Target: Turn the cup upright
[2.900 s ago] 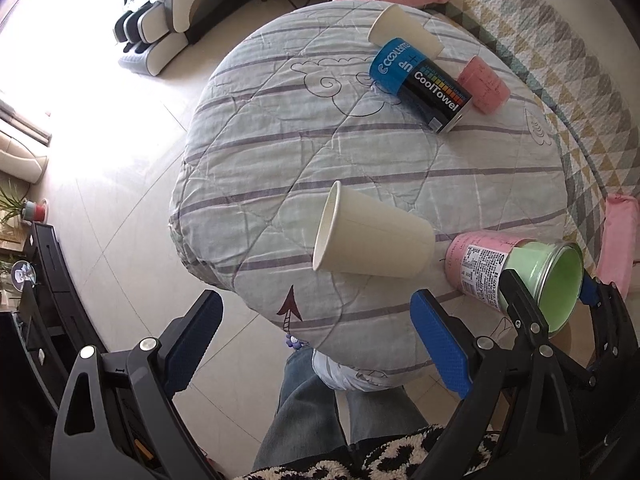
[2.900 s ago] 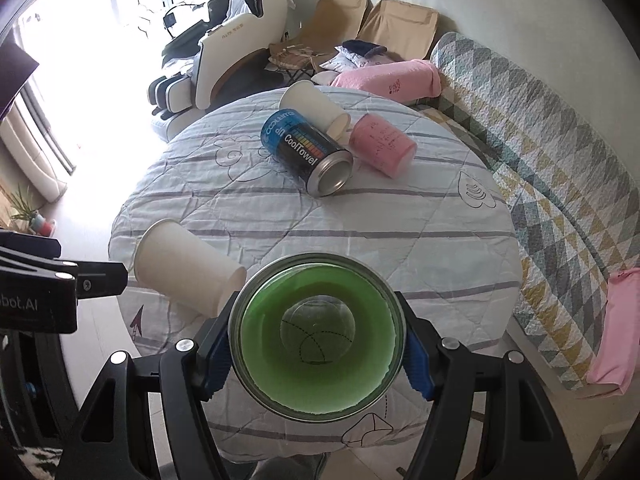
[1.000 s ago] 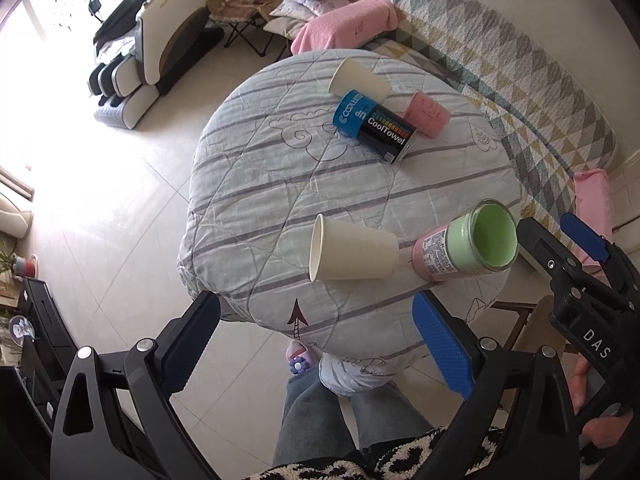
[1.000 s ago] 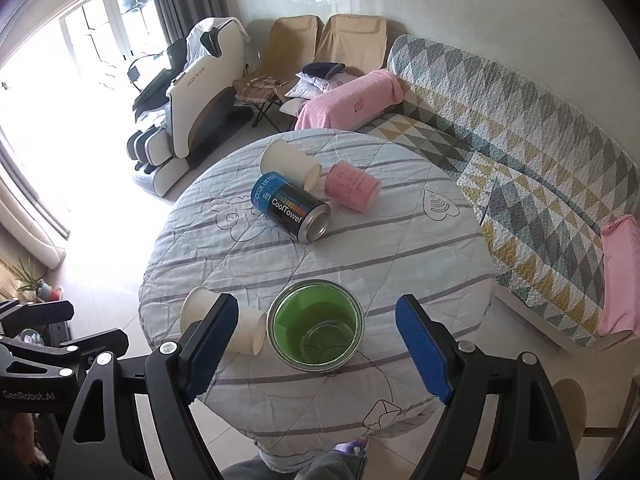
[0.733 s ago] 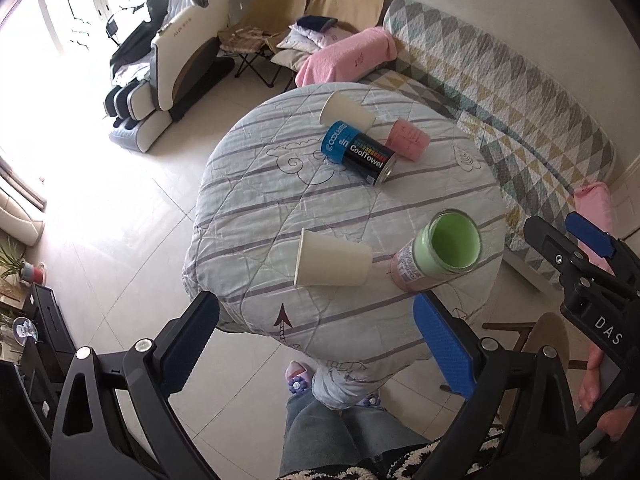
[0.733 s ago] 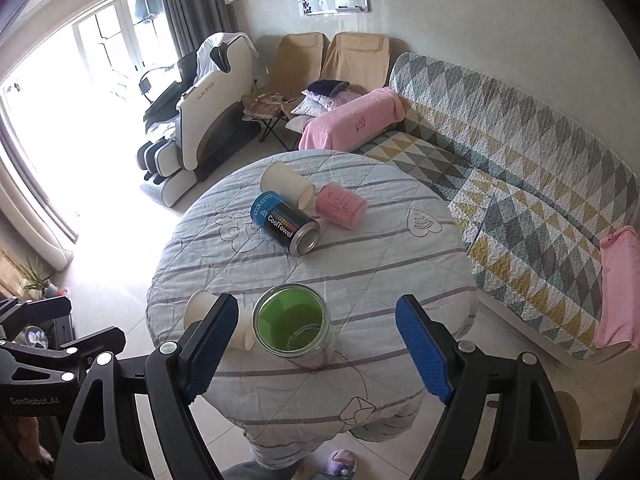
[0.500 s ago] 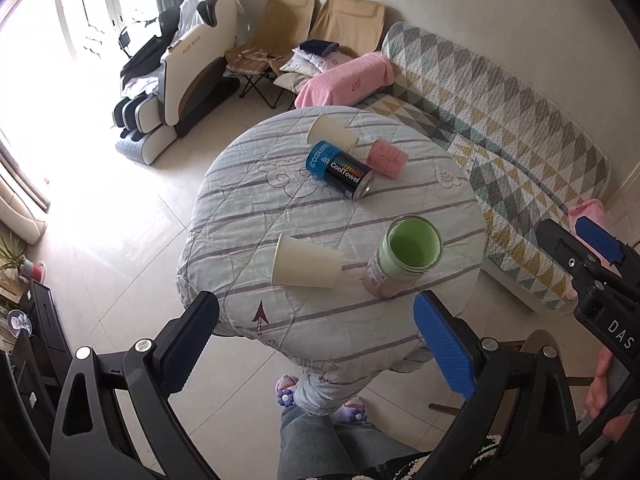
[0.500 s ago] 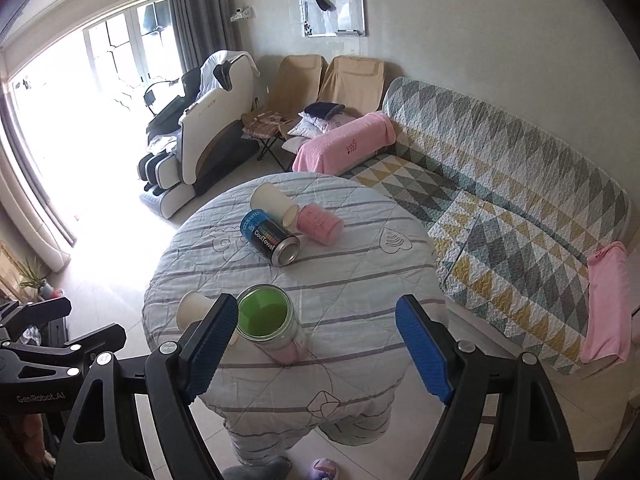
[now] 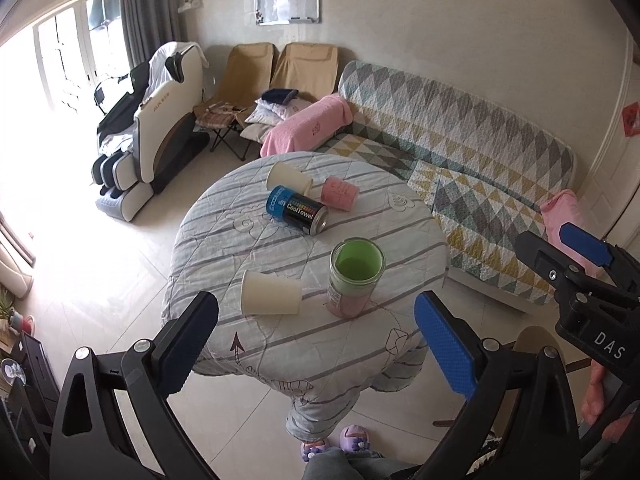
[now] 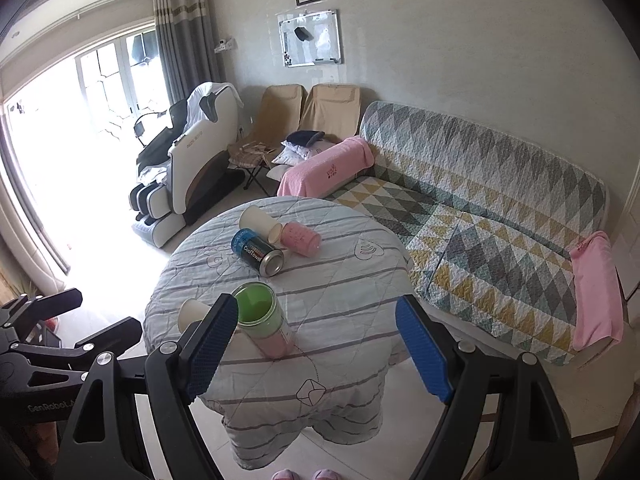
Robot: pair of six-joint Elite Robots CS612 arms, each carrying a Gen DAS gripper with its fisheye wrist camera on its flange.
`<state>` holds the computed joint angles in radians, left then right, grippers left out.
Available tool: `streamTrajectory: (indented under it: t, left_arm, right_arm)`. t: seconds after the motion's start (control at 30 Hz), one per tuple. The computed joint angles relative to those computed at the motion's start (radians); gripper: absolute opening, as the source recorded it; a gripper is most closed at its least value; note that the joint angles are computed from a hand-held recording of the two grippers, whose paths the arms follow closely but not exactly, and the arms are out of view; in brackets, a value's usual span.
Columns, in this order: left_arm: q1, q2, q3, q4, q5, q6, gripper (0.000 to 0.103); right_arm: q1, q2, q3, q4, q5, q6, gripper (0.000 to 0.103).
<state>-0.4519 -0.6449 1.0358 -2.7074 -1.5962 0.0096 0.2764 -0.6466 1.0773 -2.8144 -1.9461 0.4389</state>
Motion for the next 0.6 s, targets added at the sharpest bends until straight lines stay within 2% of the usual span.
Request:
streamTrajectory:
  t: [0.2,0.3,0.6]
  left_arm:
    - [0.005,-0.004,0.029,-0.124,-0.034,0.004,0.1]
    - [0.001,-0.005,0.044,-0.18,-0.017,0.006,0.101]
    - [0.0,-0.002,0.064,-0.266,-0.003,0.0,0.101]
  right_arm:
    - [0.016,-0.006,0.031,-0.089,-0.096,0.017,0.082]
    - [0.021,-0.007,0.043,-0.135,-0.124,0.01,0.082]
    - [0.028,0.008,0.037,-0.197,-0.155,-0.029,0.082]
